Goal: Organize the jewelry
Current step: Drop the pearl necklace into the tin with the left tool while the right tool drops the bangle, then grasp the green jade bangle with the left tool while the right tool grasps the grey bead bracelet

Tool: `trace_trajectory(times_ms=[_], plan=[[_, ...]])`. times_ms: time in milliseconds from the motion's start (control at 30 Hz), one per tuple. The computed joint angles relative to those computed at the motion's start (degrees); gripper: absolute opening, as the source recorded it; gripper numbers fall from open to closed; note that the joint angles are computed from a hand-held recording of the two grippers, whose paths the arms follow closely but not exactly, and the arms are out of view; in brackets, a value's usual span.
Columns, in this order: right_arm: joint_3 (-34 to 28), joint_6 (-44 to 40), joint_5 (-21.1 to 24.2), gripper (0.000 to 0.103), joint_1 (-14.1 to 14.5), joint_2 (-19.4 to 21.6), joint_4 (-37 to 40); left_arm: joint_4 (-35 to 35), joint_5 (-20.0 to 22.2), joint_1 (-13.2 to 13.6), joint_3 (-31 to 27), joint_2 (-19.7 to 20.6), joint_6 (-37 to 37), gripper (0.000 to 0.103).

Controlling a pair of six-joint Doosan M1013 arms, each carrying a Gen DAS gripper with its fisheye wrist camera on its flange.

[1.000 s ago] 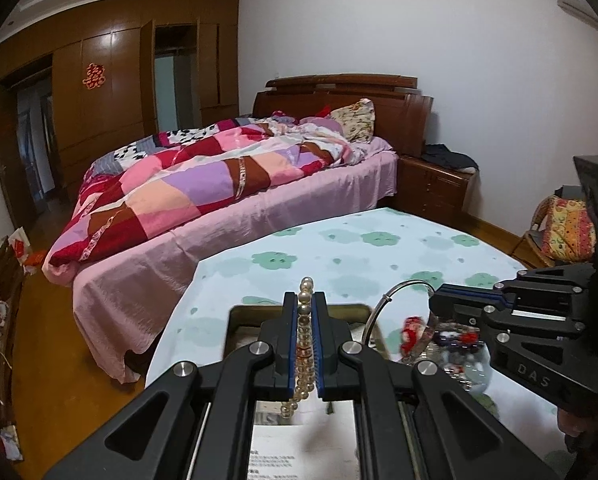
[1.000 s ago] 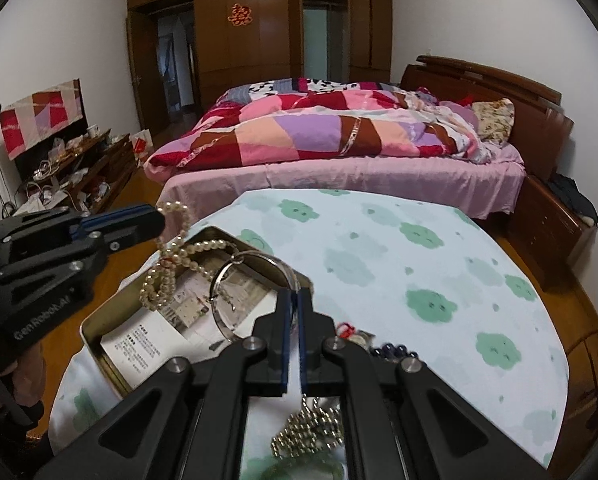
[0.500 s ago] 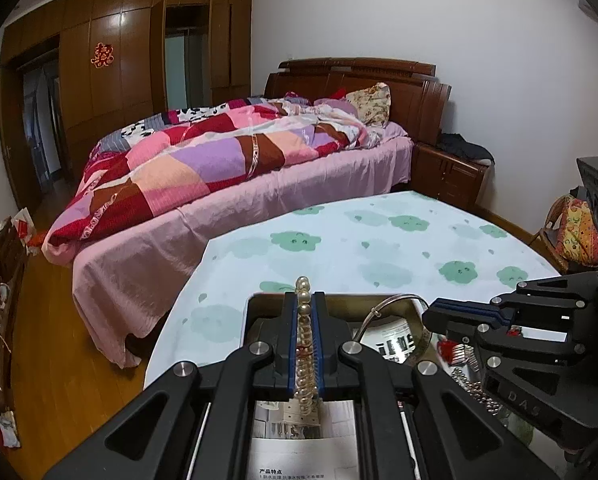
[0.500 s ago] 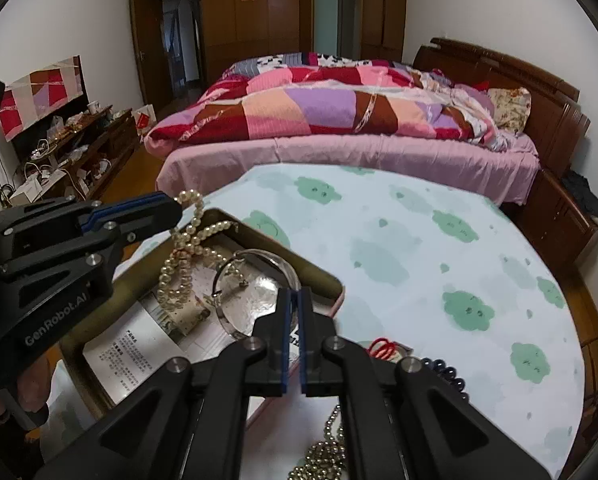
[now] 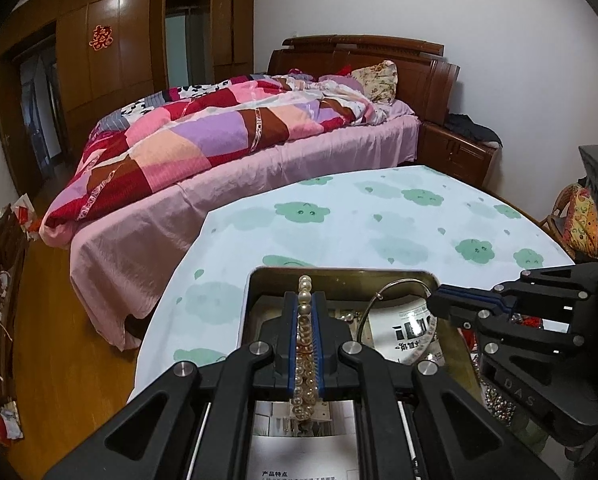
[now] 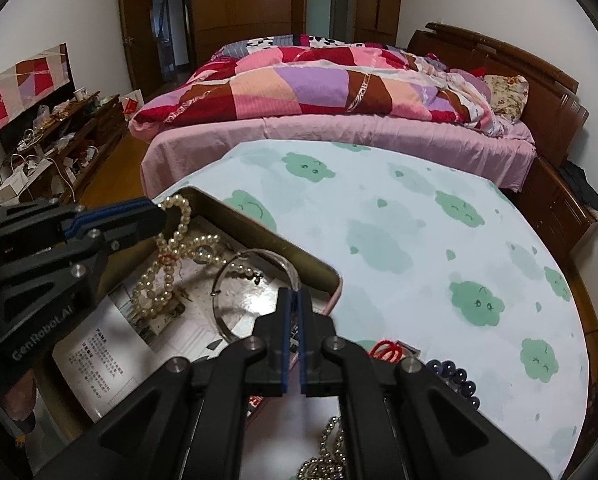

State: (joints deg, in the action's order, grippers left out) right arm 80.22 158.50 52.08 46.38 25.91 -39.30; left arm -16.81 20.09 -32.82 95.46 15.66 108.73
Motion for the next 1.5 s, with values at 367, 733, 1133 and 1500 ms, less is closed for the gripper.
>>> trace_trajectory(times_ms=[367,733,1133,1500], plan=[[0.30,0.72,-0.48,0.003,-0.16,-0.04,-0.23,2.37,0.37,-0.08,-0.22,0.17,-2.43,0.006],[1.19,2.97,-1.87,0.003,0.00,-0.38,-1.33,4.59,1.73,-0.14,-0.72,0.50,-4.08,0.007],[2.40,6.54,-2.89,0.037,0.50,-1.15,-3.73,5.88,-0.75,-0.25,0.18,-0.22,-5.59,0.062],[7.77,13.76,-2.47,0.046,1.85,-5.16,-8.00,12.55,-3.61,-1.16,2.57,-2.67,-12.82,0.062]])
